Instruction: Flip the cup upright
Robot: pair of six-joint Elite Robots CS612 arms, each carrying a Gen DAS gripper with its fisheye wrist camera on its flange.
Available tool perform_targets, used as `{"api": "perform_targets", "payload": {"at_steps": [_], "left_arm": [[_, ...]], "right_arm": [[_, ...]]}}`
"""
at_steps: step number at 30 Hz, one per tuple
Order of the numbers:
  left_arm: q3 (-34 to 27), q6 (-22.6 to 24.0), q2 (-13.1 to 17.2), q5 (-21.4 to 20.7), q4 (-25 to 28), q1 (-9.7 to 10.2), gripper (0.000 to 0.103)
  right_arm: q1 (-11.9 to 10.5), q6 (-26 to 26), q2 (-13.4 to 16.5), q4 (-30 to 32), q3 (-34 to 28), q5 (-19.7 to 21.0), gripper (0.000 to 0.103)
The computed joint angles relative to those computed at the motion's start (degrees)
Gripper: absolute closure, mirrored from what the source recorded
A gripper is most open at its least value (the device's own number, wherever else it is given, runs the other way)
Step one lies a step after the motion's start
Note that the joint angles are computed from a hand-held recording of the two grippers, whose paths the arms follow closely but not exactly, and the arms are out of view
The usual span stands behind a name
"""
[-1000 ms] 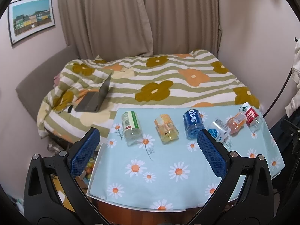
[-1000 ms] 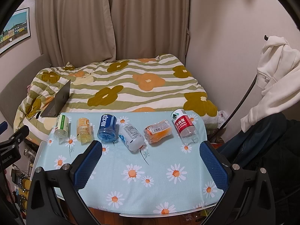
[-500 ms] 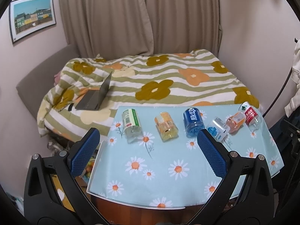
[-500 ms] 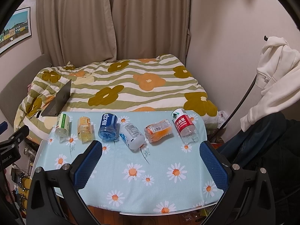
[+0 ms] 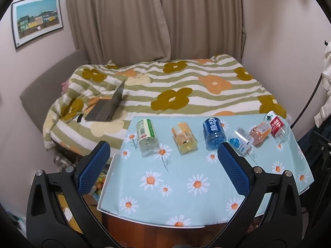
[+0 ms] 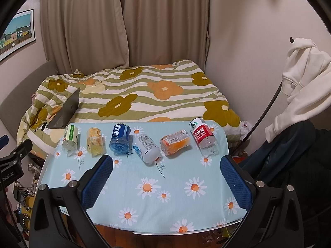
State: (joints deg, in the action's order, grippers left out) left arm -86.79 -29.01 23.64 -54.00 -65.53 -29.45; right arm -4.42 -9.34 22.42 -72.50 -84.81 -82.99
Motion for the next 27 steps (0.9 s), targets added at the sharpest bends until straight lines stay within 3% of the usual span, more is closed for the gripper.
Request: {"api": "perform_targets", "payload": {"at_steps": [27], "left_arm": [[0.38,0.18,-0.03,0.21,-0.56,0.04,0.0]], "right_arm": [[-0.21,0.0,-0.08,0.48,-0.54,0.39,0.0]]}}
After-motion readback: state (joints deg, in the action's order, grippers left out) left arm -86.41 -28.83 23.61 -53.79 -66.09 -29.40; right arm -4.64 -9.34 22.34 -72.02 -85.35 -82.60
